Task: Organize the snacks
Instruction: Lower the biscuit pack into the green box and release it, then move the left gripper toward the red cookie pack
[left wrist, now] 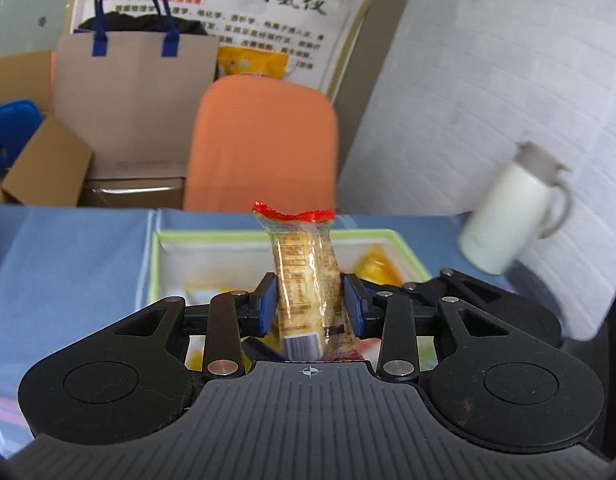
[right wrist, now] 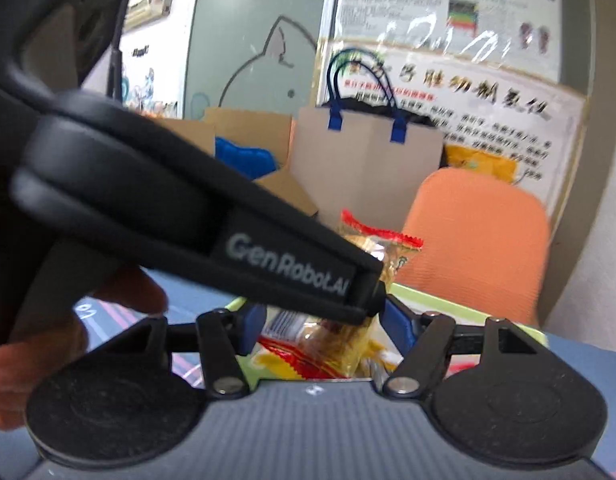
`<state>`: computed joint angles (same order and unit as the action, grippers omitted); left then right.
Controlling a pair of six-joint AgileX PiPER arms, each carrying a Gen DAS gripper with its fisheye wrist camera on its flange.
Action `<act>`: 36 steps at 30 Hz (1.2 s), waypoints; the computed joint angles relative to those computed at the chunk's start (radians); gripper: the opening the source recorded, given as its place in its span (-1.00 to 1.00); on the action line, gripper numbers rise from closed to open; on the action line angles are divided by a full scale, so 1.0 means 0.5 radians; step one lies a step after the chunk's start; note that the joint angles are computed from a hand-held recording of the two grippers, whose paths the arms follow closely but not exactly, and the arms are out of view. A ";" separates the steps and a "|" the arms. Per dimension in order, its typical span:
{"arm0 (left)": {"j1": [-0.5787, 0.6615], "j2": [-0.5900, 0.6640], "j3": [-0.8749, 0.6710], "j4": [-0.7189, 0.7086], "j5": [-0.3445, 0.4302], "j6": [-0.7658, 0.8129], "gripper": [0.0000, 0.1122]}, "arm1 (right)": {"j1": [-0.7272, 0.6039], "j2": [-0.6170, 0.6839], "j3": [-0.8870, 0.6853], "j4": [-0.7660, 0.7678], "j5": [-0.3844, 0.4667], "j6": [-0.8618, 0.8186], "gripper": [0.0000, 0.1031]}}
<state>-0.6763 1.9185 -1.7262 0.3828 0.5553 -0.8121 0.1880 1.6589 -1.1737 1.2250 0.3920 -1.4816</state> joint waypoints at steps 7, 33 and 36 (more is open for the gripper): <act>0.174 0.258 -0.267 -0.066 0.208 0.173 -0.38 | -0.033 0.423 -0.456 -0.345 0.341 0.455 0.36; -0.548 -1.191 2.090 1.343 -0.106 -2.086 0.11 | -0.084 -1.371 1.740 0.210 0.476 0.082 0.82; -0.624 -1.278 2.236 1.482 -0.198 -2.260 0.10 | 0.129 -1.338 1.756 0.267 0.379 0.128 0.82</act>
